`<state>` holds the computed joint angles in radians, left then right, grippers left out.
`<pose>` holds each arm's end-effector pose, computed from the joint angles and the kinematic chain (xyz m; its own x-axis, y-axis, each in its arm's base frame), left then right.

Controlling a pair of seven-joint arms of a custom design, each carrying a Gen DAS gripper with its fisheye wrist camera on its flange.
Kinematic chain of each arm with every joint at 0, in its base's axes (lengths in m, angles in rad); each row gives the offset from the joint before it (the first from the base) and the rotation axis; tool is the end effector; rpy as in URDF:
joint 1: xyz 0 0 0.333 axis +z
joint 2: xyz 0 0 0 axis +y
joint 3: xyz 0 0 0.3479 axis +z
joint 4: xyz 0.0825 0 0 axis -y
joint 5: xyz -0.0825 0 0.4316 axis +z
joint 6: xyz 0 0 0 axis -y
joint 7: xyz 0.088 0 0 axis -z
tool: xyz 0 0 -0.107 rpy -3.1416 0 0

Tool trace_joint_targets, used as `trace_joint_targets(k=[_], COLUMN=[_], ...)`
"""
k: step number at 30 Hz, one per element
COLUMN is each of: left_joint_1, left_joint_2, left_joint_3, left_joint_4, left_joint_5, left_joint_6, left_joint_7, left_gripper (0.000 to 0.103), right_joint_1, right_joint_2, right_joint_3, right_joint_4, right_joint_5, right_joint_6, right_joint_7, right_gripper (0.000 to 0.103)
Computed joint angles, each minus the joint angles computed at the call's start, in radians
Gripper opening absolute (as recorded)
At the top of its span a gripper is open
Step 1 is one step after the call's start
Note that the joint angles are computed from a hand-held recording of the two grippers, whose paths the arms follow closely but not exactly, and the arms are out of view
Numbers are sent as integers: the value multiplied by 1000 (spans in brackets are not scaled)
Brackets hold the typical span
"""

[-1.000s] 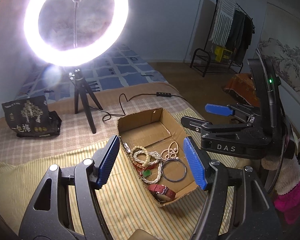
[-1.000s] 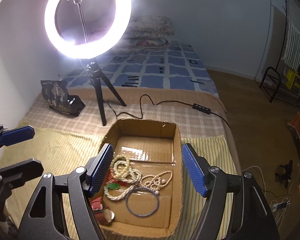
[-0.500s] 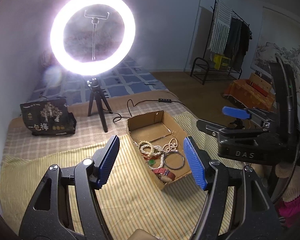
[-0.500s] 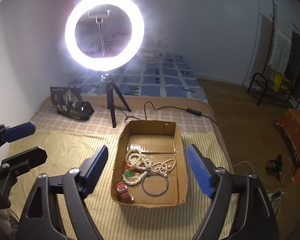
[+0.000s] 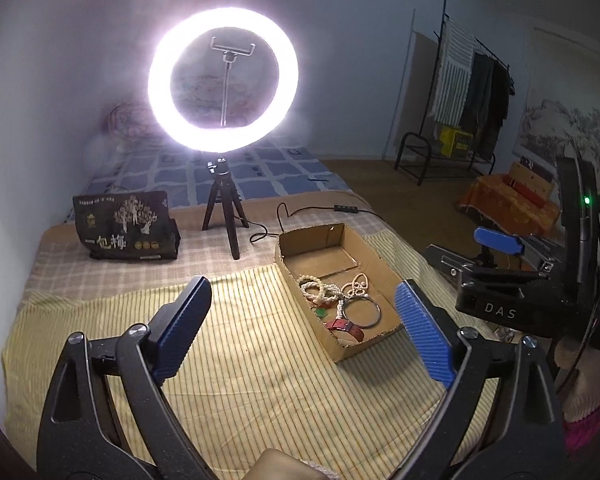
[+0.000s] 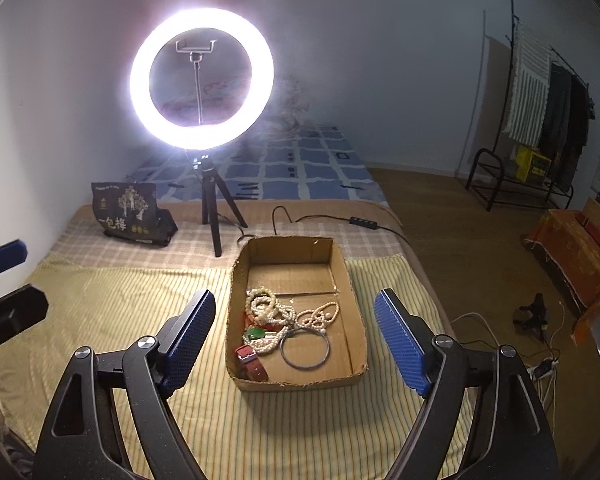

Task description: Organize jewelry

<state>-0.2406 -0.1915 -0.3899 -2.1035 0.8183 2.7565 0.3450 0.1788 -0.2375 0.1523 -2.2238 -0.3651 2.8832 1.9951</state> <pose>0.4475 -0.3829 0.5949 -0.1469 -0.9790 0.1411 -0.5587 -0.0356 -0.8286 0.5248 0.2093 0.5879 0.2099 -0.9771 0.0358 -0.5879 -0.1554 -0.7938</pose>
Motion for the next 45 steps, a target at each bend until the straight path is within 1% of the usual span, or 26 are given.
trace_joint_targets(k=[2,5,7,14,16,19,24,35,45], left_joint_1=[7,1,2,-6,-5,1,2,1,1], left_joint_2=[-9,-2,-7,-20,-23,-34,-41,-47,-47], left_joint_3=[-4,-1,-7,-12,-14,-18,-21,-18,-18], left_joint_4=[-14,-11,-12,-19,-22,-30,-33,-42,-42], left_joint_5=[17,5,24,40,51,79,90,84,84], left_joint_6=[1,-18,-36,-74,-79,-84,-110,-119,-123], left_joint_7=[-23,6,0,5,-4,-38,-52,-63,-56], left_gripper=[95,95,95,96,103,103,103,103,103], right_joint_1=[-20,-34,-48,-74,-77,-84,-71,-67,-50], right_joint_2=[-8,-18,-22,-37,-38,-39,-36,-29,-24], right_joint_3=[16,26,37,55,58,64,59,67,57], right_joint_4=[-10,-23,-28,-48,-50,-52,-51,-42,-39], right_joint_5=[-34,-61,-84,-118,-124,-140,-137,-162,-159], right_joint_6=[18,43,55,70,71,72,63,61,57], right_joint_7=[37,63,82,134,140,149,140,150,137], right_gripper=[82,82,82,82,82,82,82,82,82])
